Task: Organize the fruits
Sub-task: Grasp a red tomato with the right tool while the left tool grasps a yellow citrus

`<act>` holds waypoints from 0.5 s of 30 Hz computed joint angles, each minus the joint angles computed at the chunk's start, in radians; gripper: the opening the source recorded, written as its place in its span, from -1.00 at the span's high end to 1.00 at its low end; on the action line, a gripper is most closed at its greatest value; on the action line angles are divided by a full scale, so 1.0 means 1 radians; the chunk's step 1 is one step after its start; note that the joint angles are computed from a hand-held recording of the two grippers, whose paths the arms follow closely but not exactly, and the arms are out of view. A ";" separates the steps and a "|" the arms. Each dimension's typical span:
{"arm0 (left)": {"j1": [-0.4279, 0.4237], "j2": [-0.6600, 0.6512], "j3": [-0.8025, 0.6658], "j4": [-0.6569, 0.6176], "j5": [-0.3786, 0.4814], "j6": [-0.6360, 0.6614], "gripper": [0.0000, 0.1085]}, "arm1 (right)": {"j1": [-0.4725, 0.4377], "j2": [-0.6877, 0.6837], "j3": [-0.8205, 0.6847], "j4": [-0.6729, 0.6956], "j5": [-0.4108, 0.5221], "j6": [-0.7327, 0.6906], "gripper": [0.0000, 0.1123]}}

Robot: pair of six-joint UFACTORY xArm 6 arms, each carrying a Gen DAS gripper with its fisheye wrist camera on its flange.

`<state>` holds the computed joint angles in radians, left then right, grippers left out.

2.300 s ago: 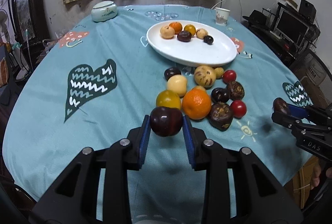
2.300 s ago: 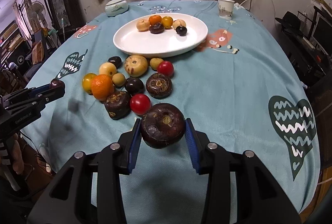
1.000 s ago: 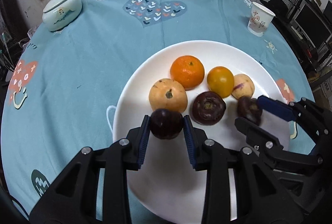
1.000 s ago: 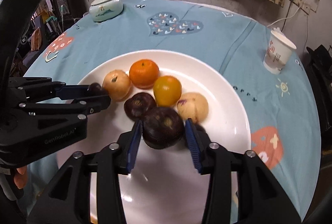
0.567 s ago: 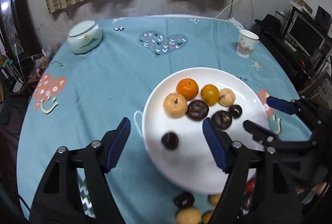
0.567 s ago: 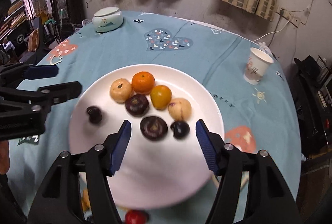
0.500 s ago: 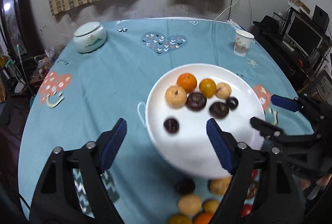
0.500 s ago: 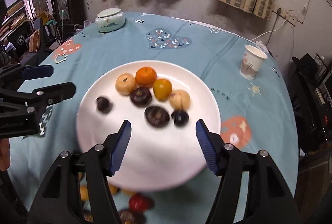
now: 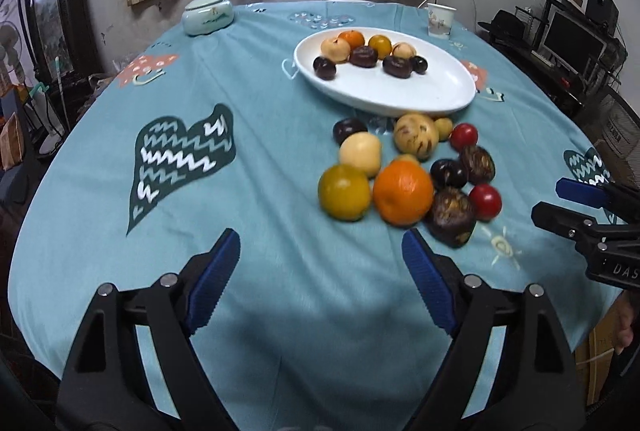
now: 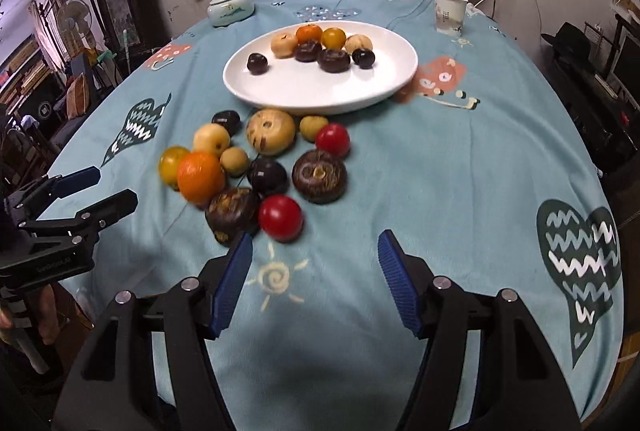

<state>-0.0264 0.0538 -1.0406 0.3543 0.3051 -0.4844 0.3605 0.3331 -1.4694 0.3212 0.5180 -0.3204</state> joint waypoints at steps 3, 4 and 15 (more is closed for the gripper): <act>0.005 -0.021 0.031 -0.036 -0.015 0.025 -0.56 | 0.006 -0.005 0.018 -0.018 -0.018 0.016 -0.17; 0.009 -0.021 0.033 -0.036 -0.017 0.028 -0.56 | 0.009 -0.004 0.018 -0.015 -0.020 0.013 -0.17; 0.025 0.013 0.013 -0.058 0.002 0.049 -0.57 | 0.031 0.067 -0.038 0.032 -0.026 -0.073 0.09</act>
<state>-0.0015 0.0673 -1.0276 0.2967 0.3072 -0.4353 0.3912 0.4002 -1.5078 0.3533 0.4925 -0.3937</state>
